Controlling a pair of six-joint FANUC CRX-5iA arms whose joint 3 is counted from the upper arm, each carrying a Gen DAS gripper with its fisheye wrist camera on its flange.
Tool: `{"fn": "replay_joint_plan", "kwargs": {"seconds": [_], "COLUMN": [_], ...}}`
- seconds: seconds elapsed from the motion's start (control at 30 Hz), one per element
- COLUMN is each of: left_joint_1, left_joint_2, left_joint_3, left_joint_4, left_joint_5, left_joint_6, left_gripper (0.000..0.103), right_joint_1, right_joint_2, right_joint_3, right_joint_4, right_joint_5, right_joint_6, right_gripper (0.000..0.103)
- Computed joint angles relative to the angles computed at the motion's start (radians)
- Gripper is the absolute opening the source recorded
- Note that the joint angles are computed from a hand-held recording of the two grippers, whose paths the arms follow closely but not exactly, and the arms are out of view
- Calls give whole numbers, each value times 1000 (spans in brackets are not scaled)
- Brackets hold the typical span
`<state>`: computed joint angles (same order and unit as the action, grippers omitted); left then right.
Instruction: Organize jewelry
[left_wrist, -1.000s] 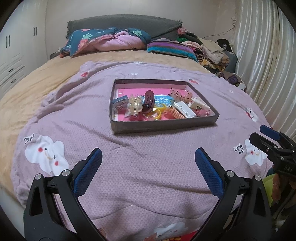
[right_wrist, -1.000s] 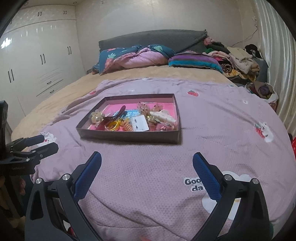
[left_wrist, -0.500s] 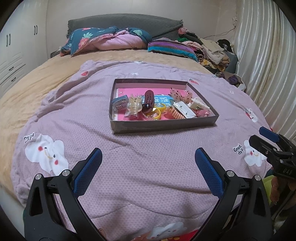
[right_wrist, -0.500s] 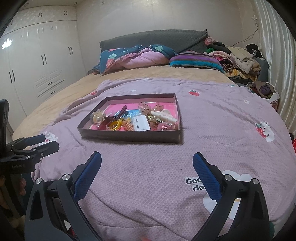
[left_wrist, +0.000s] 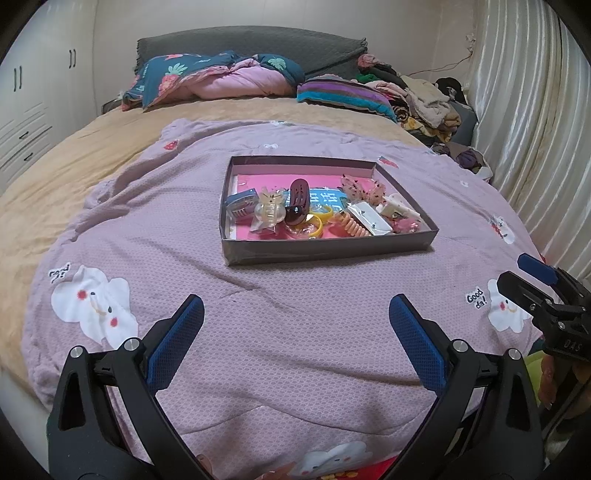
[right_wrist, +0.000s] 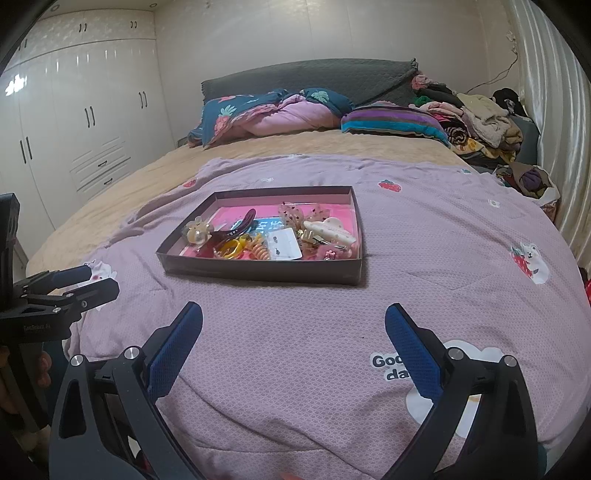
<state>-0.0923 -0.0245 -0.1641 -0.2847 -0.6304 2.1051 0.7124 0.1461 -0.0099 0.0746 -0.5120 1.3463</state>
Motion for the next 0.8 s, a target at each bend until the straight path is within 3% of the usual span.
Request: {"fn": "replay_joint_plan", "kwargs": {"seconds": [0.8], "left_joint_1": [0], "left_joint_2": [2], "left_joint_3": [4], "left_joint_4": [0], "left_joint_5": [-4], "left_joint_6": [0], "left_gripper": [94], "right_joint_1": [1], "right_joint_2": [2], "right_joint_3": [2], "right_joint_4": [1], "right_joint_5": [-1], "right_joint_6": [1], "right_gripper": [99]}}
